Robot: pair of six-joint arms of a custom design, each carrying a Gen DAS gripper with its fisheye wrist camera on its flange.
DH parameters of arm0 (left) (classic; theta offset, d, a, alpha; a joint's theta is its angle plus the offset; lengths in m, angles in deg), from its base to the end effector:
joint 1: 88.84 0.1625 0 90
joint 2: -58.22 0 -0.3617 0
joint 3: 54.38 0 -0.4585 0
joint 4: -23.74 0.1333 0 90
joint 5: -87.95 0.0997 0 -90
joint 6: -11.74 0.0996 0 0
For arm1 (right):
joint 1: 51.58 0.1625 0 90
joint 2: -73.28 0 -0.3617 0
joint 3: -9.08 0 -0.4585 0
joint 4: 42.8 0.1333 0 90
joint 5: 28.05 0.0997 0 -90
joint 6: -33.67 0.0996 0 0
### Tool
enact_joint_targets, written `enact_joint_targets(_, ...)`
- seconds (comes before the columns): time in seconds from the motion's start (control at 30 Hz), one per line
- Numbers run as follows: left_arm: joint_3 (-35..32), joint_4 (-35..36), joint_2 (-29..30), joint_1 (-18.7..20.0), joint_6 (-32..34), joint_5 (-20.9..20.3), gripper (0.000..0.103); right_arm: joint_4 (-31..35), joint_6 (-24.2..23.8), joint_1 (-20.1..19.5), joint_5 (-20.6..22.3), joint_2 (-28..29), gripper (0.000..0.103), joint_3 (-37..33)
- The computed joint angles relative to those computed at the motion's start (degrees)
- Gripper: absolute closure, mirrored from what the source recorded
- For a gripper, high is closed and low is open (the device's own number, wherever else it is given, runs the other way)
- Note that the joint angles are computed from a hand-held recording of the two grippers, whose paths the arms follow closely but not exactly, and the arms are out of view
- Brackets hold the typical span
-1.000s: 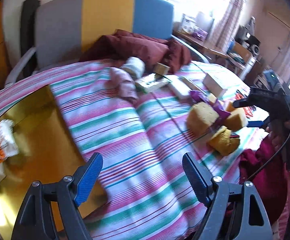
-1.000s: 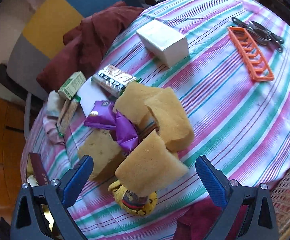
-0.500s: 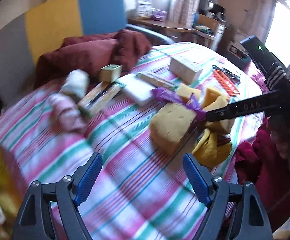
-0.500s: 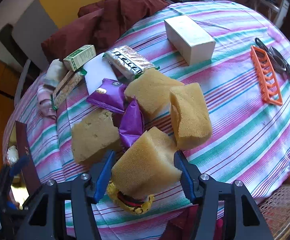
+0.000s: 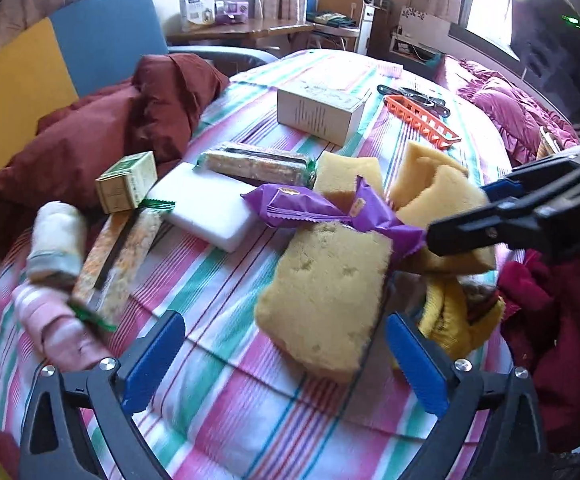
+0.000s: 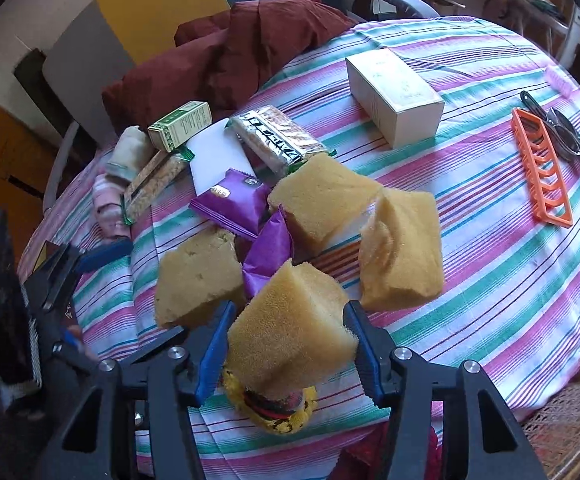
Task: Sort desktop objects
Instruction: 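Grasp a yellow sponge with the left gripper while the right gripper grasps another sponge, then carry both yellow sponges over the gold tray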
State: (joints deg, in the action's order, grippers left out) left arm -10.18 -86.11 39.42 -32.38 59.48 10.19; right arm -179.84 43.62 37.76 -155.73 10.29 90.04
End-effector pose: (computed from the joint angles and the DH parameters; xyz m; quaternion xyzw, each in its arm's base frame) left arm -0.3389 -0.7908 -0.0241 0.6507 0.7502 0.0609 0.0997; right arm 0.0641 -0.7266 0.3228 -0.1654 -0.9047 0.2621 0.2923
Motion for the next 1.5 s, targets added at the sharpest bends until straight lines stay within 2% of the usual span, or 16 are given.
enact_joint_targets(0.1,-2.7,1.9,2.1,0.1,-0.1,-0.6,0.003,-0.4,0.0,-0.1,0.2,-0.1,0.046,0.3)
enact_joint_targets(0.17,-6.2,5.9,4.1,0.4,-2.0,-1.7,0.018,-0.6,0.0,-0.1,0.3,-0.1,0.046,0.4)
enact_joint_targets(0.2,-10.0,10.6,5.9,0.8,-4.1,-3.7,0.033,-0.8,0.0,-0.1,0.1,-0.1,0.046,0.4)
enact_joint_targets(0.23,-11.6,12.9,6.8,1.1,-5.3,-4.6,0.041,-0.8,0.0,-0.1,0.1,-0.2,0.046,0.5)
enact_joint_targets(0.4,-4.5,7.3,2.5,1.3,-8.2,-4.8,0.045,-2.0,-0.7,0.0,0.6,-0.6,0.046,1.2)
enact_joint_targets(0.57,4.0,0.6,-3.6,1.5,-11.3,-5.8,0.045,-5.3,-3.3,0.1,2.1,-1.6,0.046,2.8)
enact_joint_targets(0.63,7.4,-2.3,-6.1,1.6,-12.8,-5.3,0.045,-7.0,-4.6,0.1,3.4,-2.0,0.046,3.4)
enact_joint_targets(0.8,13.0,-5.2,-11.0,2.3,-17.8,-4.9,0.045,-13.9,-9.6,-0.1,10.0,-4.0,0.046,6.6)
enact_joint_targets(0.97,18.9,-8.6,-16.8,3.3,-21.1,-3.9,0.045,-14.9,-11.6,0.2,11.8,-4.0,0.046,7.1)
enact_joint_targets(1.1,22.7,-11.8,-21.1,4.2,-22.6,-2.2,0.045,-16.3,-13.1,0.2,12.9,-4.5,0.046,7.9)
enact_joint_targets(1.23,25.5,-15.3,-24.8,5.3,-24.0,0.3,0.045,-16.7,-15.0,1.4,10.4,-3.5,0.046,7.5)
enact_joint_targets(1.3,26.3,-16.5,-26.3,6.1,-25.3,1.3,0.045,-17.0,-16.1,2.2,10.5,-3.0,0.046,7.6)
enact_joint_targets(1.5,28.4,-21.8,-30.0,8.8,-28.3,6.6,0.045,-14.4,-18.9,5.1,11.7,1.0,0.046,5.5)
